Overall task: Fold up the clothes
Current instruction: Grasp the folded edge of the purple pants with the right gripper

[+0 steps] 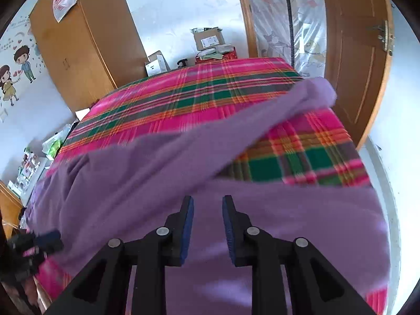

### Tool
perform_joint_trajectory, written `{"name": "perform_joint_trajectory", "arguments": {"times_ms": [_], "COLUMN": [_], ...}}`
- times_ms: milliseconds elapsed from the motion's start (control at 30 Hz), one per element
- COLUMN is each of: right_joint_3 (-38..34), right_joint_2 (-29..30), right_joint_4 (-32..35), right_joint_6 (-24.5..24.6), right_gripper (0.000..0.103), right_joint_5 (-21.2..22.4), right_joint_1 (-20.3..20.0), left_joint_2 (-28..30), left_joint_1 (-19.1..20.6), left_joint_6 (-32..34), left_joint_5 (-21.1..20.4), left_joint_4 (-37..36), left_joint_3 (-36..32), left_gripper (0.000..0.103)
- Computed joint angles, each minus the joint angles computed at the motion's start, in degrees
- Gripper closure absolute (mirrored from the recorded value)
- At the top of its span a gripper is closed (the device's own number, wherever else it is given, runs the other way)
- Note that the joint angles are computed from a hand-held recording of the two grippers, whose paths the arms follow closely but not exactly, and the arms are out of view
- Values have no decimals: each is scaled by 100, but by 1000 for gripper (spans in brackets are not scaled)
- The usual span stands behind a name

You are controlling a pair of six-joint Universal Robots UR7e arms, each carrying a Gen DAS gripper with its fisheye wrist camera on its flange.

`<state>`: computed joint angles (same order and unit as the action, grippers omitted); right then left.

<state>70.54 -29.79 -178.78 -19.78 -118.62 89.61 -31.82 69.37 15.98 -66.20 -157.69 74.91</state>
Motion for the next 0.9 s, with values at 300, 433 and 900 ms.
{"name": "perform_joint_trajectory", "arguments": {"times_ms": [300,433,900], "right_joint_3": [-2028,-2875,-2894], "right_joint_2": [957,1361,1393], "right_joint_4": [1231,2007,2129], "right_joint_6": [450,459,927], "right_gripper": [72,69,99], "right_joint_5": [-290,-591,-1008], "right_joint_1": [30,75,78], "left_joint_2": [196,294,341], "left_joint_1": [-31,21,23], "left_joint_6": [801,716,703], "left_joint_5": [-185,-317,-304], "left_joint_4": [152,310,230], "left_joint_3": [-127,-345,-399], "left_gripper": [73,73,73]}}
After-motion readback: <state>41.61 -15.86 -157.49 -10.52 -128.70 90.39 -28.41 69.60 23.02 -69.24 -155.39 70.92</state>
